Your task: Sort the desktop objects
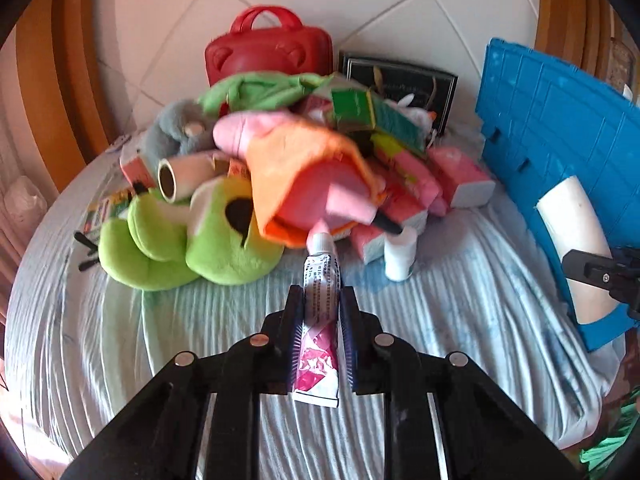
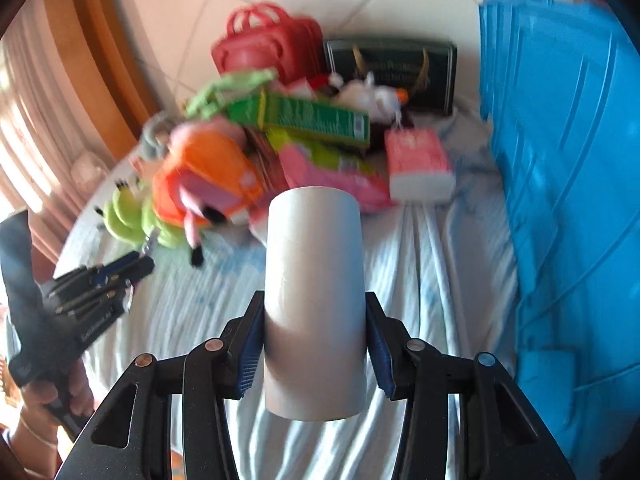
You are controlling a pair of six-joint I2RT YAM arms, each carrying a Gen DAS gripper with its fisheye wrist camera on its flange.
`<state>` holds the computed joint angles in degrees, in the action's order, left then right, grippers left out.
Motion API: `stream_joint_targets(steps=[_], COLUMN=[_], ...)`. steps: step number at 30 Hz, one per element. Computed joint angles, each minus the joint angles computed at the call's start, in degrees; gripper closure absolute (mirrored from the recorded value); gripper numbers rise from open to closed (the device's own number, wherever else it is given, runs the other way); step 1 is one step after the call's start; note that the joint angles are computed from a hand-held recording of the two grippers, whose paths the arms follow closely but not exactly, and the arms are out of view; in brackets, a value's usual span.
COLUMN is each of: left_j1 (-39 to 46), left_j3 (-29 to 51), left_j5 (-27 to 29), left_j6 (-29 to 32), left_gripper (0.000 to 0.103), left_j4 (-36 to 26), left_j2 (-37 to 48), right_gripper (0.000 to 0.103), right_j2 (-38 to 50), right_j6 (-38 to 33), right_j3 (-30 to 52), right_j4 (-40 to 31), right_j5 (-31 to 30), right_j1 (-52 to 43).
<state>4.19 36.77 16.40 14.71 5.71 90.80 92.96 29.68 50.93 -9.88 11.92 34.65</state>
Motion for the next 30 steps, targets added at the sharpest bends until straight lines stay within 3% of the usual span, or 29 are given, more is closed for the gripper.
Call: stream_joint_targets(steps=[8, 13, 18, 21, 25, 28, 30], left_j1=[-8.7, -21.1, -37.9, -46.6, -55.6, -59.9, -61.7], left_j3=[4.8, 12.9, 22.4, 29.6, 41.4, 54.0, 64.6], left_j5=[2.9, -1.2, -11.4, -15.8, -17.8, -18.0, -17.9], left_j6=[-4.8, -9.2, -13.3, -15.5, -16.8, -18.5, -19.7], left_gripper=[0.085, 0.085, 0.085, 0.085, 0.085, 0.085, 0.085], left_j4=[-13.4, -19.3, -22.7, -25.4, -29.9, -37.8, -45.6], left_j2=[-20.7, -25.4, -22.7, -18.2, -10.1, -0.4, 8.1], right_gripper=[0.057, 0.057, 0.057, 0.057, 0.057, 0.057, 0.057], right_j2=[-18.2, -30.9, -40.8, -45.3, -45.1, -40.2, -35.2], right_j6=[-5.6, -8.8, -13.5, -18.3, -29.3, -39.4, -46.2], right_j3=[4.7, 5.8, 8.0, 8.8, 11.1, 13.0, 14.2], right_j4=[-8.5, -15.7, -26.3, -31.0, -35.8, -39.5, -41.3], right_j5=[11.6, 12.4, 15.3, 9.0, -7.5, -18.1, -21.5], right_j1=[4.0, 0.9, -5.5, -17.0, -40.2, -55.8, -62.8])
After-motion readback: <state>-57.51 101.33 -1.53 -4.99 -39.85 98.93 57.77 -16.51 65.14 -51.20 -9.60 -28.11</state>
